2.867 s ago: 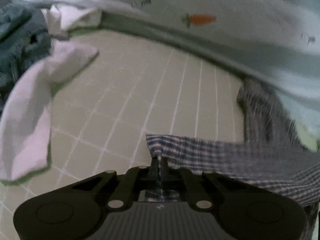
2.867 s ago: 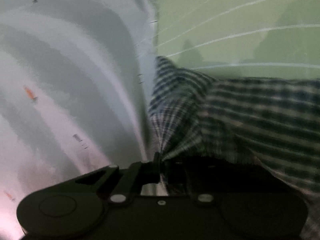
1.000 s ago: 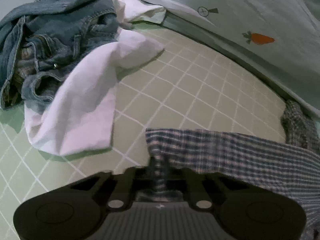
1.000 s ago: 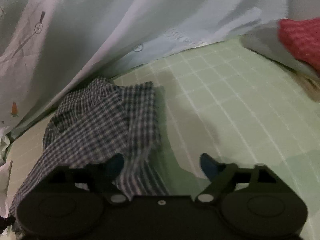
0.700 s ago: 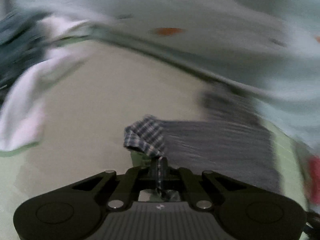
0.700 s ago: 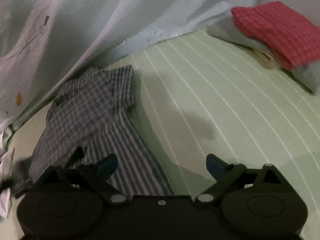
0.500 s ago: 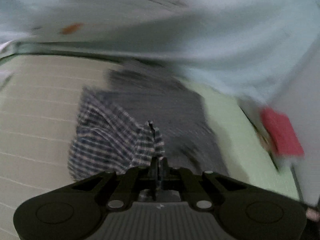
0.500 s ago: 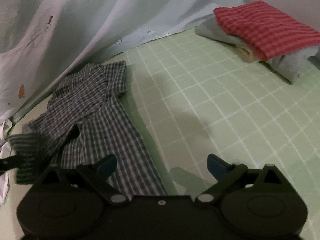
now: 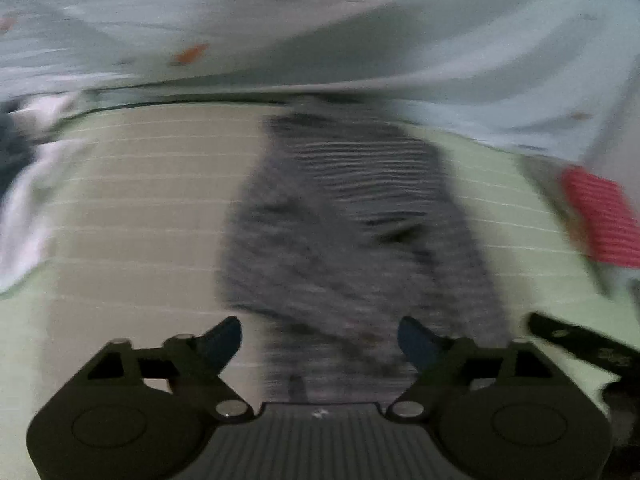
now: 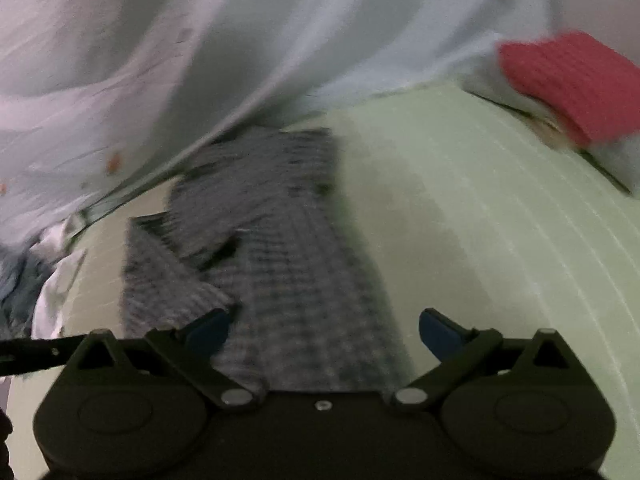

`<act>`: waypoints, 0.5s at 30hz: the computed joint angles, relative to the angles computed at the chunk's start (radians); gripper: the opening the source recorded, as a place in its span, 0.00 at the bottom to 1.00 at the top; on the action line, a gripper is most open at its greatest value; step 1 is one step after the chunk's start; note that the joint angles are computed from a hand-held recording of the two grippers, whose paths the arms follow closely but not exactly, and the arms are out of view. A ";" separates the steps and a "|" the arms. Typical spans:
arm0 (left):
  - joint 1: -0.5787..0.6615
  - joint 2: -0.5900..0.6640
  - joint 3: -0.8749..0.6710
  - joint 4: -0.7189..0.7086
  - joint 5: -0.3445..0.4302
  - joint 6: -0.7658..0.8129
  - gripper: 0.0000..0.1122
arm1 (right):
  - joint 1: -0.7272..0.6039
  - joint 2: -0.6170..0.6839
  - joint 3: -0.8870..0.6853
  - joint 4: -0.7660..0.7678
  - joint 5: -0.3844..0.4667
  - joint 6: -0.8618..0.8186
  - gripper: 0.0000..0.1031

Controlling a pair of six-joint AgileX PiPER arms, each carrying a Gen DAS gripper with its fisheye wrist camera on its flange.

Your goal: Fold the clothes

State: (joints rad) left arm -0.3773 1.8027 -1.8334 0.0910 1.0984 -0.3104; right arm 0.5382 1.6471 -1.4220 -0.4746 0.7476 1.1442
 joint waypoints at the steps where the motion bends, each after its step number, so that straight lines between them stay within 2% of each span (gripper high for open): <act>1: 0.003 -0.003 0.005 0.037 0.013 -0.036 0.80 | 0.003 0.024 -0.030 0.012 -0.013 -0.038 1.00; 3: 0.032 -0.002 0.009 0.057 0.029 -0.071 0.81 | 0.006 0.083 -0.102 0.059 -0.020 -0.144 1.00; 7: 0.082 0.022 0.008 0.076 0.051 -0.124 0.83 | 0.010 0.238 -0.308 0.165 0.031 -0.406 0.99; 10: 0.108 0.049 -0.017 0.076 0.077 -0.124 0.83 | -0.002 0.333 -0.430 0.261 0.031 -0.586 0.92; 12: 0.125 0.065 -0.034 0.075 0.085 -0.126 0.83 | -0.013 0.405 -0.527 0.330 0.053 -0.691 0.82; 15: 0.142 0.094 -0.073 0.072 0.100 -0.123 0.83 | -0.028 0.530 -0.707 0.386 0.162 -0.762 0.77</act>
